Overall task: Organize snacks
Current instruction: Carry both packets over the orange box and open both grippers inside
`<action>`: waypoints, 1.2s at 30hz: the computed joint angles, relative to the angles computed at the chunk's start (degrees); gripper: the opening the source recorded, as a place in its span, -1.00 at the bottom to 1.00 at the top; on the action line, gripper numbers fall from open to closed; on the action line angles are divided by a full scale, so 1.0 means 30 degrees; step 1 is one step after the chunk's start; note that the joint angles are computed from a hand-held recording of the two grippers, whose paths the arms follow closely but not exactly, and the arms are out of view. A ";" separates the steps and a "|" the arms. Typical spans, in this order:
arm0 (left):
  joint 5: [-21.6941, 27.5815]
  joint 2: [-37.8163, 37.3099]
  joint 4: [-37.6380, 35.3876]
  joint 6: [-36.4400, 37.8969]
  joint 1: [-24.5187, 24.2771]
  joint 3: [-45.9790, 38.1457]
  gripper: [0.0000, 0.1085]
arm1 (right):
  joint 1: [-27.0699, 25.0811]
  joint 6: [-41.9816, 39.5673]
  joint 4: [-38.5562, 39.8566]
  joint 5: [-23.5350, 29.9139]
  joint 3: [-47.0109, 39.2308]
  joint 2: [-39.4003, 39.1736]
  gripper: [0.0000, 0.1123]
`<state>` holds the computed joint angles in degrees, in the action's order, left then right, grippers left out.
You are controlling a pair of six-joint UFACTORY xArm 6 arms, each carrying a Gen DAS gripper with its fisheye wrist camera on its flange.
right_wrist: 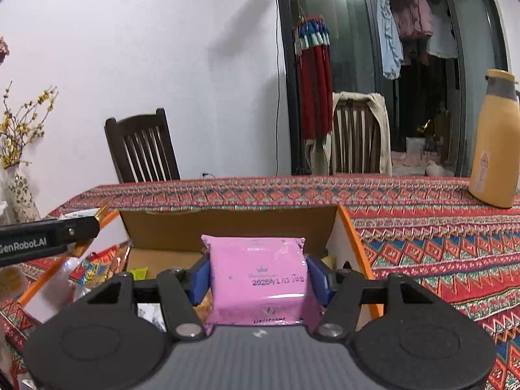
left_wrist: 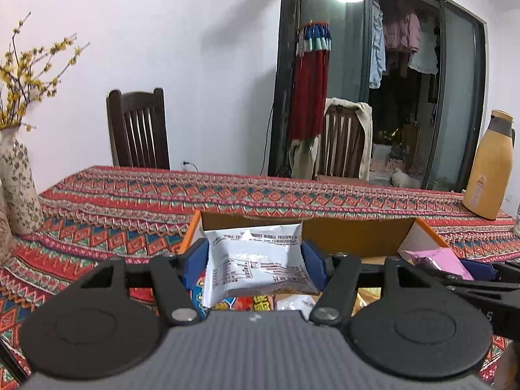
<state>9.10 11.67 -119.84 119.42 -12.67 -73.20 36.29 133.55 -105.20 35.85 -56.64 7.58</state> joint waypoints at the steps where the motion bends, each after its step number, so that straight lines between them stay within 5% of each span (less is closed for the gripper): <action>1: 0.0032 -0.0016 -0.0040 -0.0055 0.0026 0.0069 0.33 | 0.0043 -0.0112 0.0146 0.0008 -0.0039 0.0100 0.08; 4: 0.0334 -0.0250 -0.0813 0.0333 0.0283 0.0328 0.63 | 0.0070 0.0190 0.0053 0.0031 0.0272 -0.0140 0.17; 6: 0.0690 -0.0571 -0.1718 0.1019 0.0483 0.0628 0.90 | 0.0196 0.0974 -0.0349 0.0364 0.0541 -0.0349 0.67; 9: 0.0943 -0.0792 -0.2398 0.1494 0.0642 0.0751 0.90 | 0.0411 0.1400 -0.0314 0.0955 0.0824 -0.0554 0.79; 36: 0.0980 -0.2248 -0.1250 0.0323 0.0615 0.1960 0.90 | 0.1428 0.0390 0.1085 0.2240 0.1773 -0.1626 0.83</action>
<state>12.04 4.92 -123.59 120.39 -10.82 -67.31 40.58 134.72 -101.94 42.57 -51.32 2.70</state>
